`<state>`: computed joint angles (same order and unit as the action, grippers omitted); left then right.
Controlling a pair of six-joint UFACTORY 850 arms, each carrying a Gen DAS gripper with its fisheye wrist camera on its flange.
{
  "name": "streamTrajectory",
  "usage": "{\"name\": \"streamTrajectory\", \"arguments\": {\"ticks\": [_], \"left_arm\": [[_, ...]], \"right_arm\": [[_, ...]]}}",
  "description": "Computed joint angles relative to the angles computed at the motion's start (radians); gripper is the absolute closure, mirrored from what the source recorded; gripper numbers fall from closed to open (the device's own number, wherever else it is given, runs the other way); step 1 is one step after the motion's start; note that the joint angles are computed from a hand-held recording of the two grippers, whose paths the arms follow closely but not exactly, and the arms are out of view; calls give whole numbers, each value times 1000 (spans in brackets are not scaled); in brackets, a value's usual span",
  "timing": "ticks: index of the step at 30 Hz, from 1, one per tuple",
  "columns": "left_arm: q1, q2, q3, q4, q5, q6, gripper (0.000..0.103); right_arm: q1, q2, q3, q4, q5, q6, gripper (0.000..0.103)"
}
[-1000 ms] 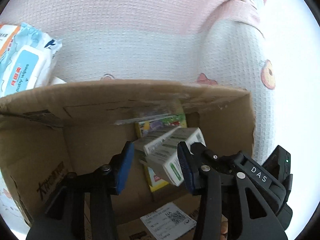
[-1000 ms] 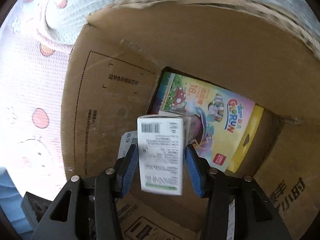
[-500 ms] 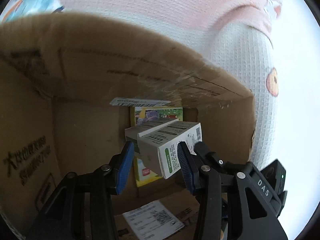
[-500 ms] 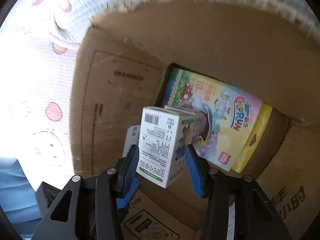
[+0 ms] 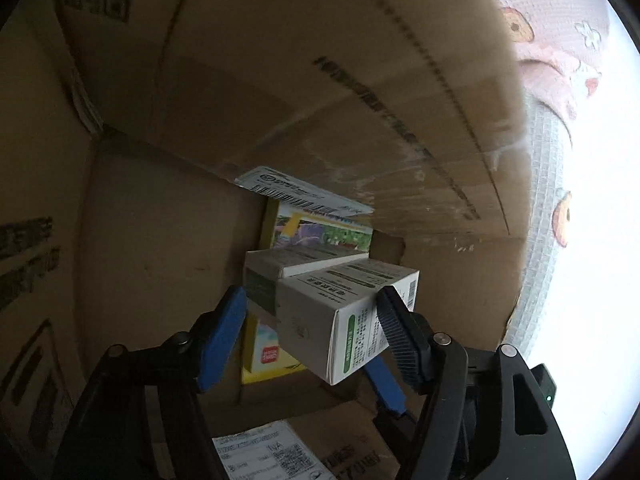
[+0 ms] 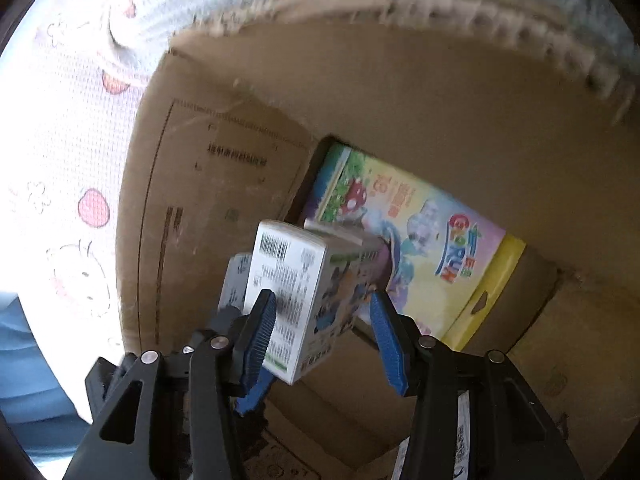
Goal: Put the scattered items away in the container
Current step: 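Lower the right gripper's white box into the cardboard box beside the crayon box, then open the right gripper to release the white box into the cardboard box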
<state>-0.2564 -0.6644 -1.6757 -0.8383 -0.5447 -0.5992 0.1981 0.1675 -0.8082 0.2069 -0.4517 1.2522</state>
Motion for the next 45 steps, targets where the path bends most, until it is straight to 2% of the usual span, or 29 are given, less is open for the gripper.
{"name": "streamTrajectory", "arguments": {"ticks": [5,8,10,12,18,21,23,26,28,30,33,38,41,43,45], "left_arm": [[-1,-13,-17,-20,9,0,34],[0,-16,-7,-115,22,83,36],[-1,-17,1,-179,36,130,39],[-1,-22,2,-256,43,187,44],[-3,-50,-22,-355,44,290,45],[-4,-42,-16,-344,46,271,46],[-7,-29,-12,-270,53,201,46],[-10,-11,2,-184,74,112,41],[-7,-18,4,-251,80,179,39],[-3,-24,17,-362,77,255,31],[-5,-28,24,-427,91,321,29],[-1,-47,5,-501,67,353,29],[-1,-74,-23,-590,32,411,34],[-5,-95,-57,-588,29,404,38],[-13,-107,-89,-530,57,342,38]], "right_arm": [[-2,1,-1,-3,-11,-3,50],[1,12,4,-32,-12,16,51],[11,18,2,-85,-22,41,63],[22,25,-4,-145,-35,71,70],[25,32,-27,-199,-106,65,70],[16,37,-23,-170,-119,22,70],[25,35,-26,-199,-124,16,72],[36,26,-43,-204,-129,-51,80],[37,18,-54,-187,-144,-82,81],[41,15,-64,-213,-165,-77,81],[37,22,-61,-208,-174,-89,81],[27,13,-61,-189,-168,-122,81],[17,16,-54,-167,-148,-141,81],[17,21,-49,-189,-140,-133,81],[18,21,-47,-206,-135,-132,81]]}}
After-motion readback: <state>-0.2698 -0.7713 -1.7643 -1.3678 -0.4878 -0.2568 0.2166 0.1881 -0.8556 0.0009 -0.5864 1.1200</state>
